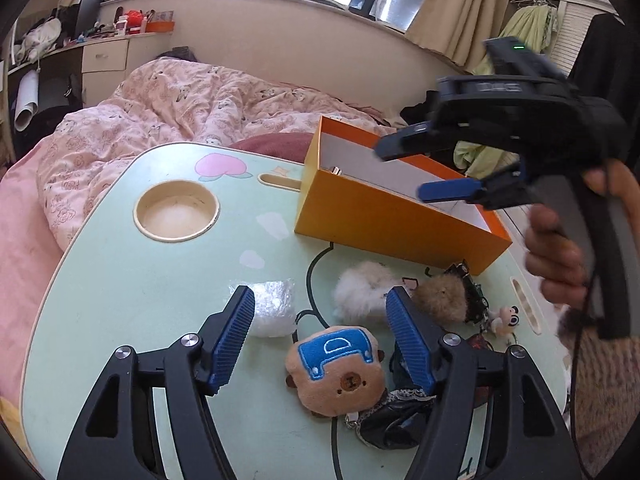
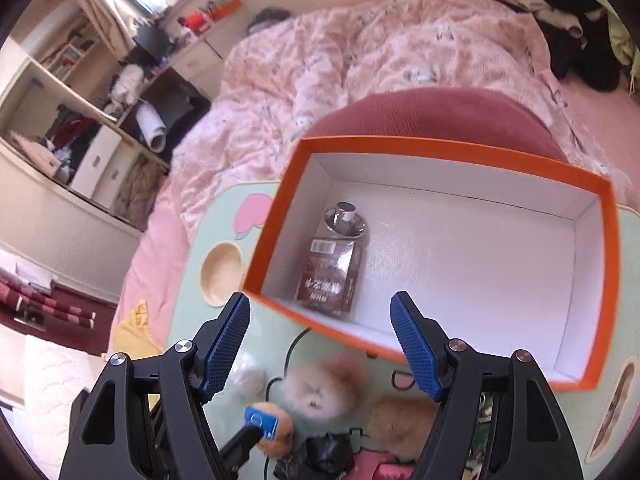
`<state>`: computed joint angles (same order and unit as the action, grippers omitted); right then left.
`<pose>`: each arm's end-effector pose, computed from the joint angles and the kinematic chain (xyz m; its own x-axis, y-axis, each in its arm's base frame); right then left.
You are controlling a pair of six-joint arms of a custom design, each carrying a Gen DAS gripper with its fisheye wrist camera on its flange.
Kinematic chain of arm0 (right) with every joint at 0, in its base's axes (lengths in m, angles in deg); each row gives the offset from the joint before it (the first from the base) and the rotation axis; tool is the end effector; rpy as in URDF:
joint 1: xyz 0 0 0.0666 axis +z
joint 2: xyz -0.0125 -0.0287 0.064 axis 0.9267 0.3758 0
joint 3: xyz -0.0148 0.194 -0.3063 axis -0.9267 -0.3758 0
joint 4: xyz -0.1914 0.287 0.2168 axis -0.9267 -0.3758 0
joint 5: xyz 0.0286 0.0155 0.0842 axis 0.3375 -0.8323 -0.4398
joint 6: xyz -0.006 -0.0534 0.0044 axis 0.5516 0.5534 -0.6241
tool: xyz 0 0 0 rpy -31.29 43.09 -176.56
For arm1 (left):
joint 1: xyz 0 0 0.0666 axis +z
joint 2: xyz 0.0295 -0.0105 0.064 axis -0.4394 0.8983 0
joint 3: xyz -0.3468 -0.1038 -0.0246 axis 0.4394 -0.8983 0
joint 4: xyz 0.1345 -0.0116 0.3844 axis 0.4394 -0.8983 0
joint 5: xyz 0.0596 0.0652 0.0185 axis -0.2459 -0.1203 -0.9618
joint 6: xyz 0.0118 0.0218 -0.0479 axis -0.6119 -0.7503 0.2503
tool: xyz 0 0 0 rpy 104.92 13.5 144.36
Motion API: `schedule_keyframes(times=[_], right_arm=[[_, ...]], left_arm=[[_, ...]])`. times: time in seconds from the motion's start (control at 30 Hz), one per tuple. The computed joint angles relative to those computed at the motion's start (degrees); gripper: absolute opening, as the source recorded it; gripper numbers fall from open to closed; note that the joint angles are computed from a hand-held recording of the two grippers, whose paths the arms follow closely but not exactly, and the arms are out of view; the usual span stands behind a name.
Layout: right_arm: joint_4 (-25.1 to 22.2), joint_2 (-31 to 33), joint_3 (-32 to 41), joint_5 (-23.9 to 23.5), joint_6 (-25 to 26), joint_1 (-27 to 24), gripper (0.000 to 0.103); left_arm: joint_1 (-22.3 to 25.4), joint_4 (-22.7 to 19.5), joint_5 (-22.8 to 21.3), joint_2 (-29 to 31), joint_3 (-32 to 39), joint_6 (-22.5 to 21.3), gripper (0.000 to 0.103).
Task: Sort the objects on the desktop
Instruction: 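Lift the clear bag out and release it on the table with the left tool, then grasp the brown printed pack inside the box with the right tool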
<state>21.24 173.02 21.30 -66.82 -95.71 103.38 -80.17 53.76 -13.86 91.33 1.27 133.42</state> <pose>0.4909 0.3646 0.3278 -0.8584 -0.3938 -0.3286 -0.5038 0.7678 0.3959 0.2825 -0.3538 0.2913 -0.5811 -0.4086 -0.7038 -0.2315 0.9121 -0.3384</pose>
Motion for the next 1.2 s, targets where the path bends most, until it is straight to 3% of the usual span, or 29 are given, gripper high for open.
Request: schedule_keyframes(times=[0.1, 0.2, 0.33, 0.37, 0.4, 0.53, 0.67, 0.8, 0.9, 1.07, 1.2], right_arm=[[-4.9, 7.6, 8.5, 3.4, -1.4, 0.7, 0.065], [-7.8, 11.2, 12.4, 1.2, -0.6, 1.0, 0.061], [-9.0, 12.0, 13.0, 5.4, 1.1, 2.3, 0.060], [-9.6, 12.1, 13.3, 7.6, 2.4, 2.8, 0.056], [-10.1, 11.9, 13.3, 10.1, 3.4, 3.3, 0.042], [-11.1, 11.8, 13.3, 14.1, 2.6, 2.6, 0.040], [-9.3, 10.2, 10.8, 14.3, 2.4, 0.7, 0.040], [-6.6, 8.8, 8.9, 14.9, 2.3, -0.1, 0.039], [-0.5, 4.9, 4.8, 11.8, -0.3, -1.3, 0.039], [11.2, -7.7, -7.6, 12.4, 0.0, -1.8, 0.039], [16.5, -18.9, -19.0, 10.0, 2.3, -1.6, 0.040]], left_arm=[[0.0, 0.7, 0.1, -0.8, -0.9, 0.5, 0.069], [-0.1, 1.0, 0.0, -1.5, -1.6, 1.1, 0.069], [-0.2, 1.6, -0.3, -2.0, -2.1, 1.8, 0.069], [-0.2, 1.7, -0.2, -2.1, -2.2, 1.8, 0.069], [-0.3, 1.8, -0.2, -2.1, -2.2, 1.8, 0.069], [-0.5, 1.4, -0.3, -1.9, -2.0, 1.7, 0.069], [-0.4, 1.5, 0.1, -1.8, -1.9, 2.0, 0.069], [-0.3, 1.7, 0.7, -1.6, -1.9, 1.8, 0.069], [-0.3, 1.5, 0.5, -1.8, -2.0, 1.8, 0.069], [0.1, 0.6, 0.3, -2.5, -2.5, 3.0, 0.069], [0.5, 0.1, 0.5, -3.2, -3.0, 3.8, 0.069]])
